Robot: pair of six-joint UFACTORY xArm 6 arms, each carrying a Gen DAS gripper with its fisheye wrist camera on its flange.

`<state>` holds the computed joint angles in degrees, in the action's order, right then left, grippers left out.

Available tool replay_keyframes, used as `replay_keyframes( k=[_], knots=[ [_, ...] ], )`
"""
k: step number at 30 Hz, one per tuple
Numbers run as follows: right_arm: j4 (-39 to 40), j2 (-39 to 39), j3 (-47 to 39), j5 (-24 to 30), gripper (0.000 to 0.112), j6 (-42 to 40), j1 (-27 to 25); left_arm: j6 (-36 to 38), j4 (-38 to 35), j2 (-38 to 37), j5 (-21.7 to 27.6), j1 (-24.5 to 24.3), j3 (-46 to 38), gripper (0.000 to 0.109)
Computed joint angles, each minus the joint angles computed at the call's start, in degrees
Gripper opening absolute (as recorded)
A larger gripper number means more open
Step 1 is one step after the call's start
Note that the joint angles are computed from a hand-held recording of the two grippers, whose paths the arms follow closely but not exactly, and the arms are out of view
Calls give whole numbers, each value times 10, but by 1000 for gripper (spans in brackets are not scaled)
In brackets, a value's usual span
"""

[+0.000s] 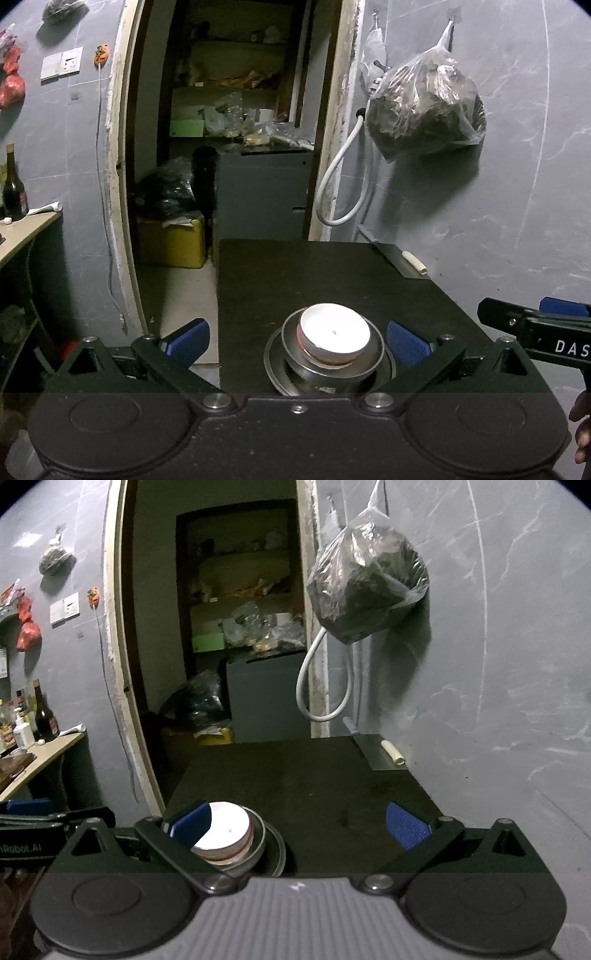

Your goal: Organize plates and bowls

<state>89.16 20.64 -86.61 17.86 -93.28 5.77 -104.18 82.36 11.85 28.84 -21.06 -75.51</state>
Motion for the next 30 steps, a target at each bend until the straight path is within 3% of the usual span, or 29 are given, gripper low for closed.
replay_keyframes(
  k=[18, 30],
  knots=[
    [107, -89, 102, -53, 103, -89, 29, -48, 54, -76, -39, 11, 94, 102],
    [158, -134, 153, -58, 103, -137, 28, -71, 67, -115, -28, -1, 137, 102]
  ],
)
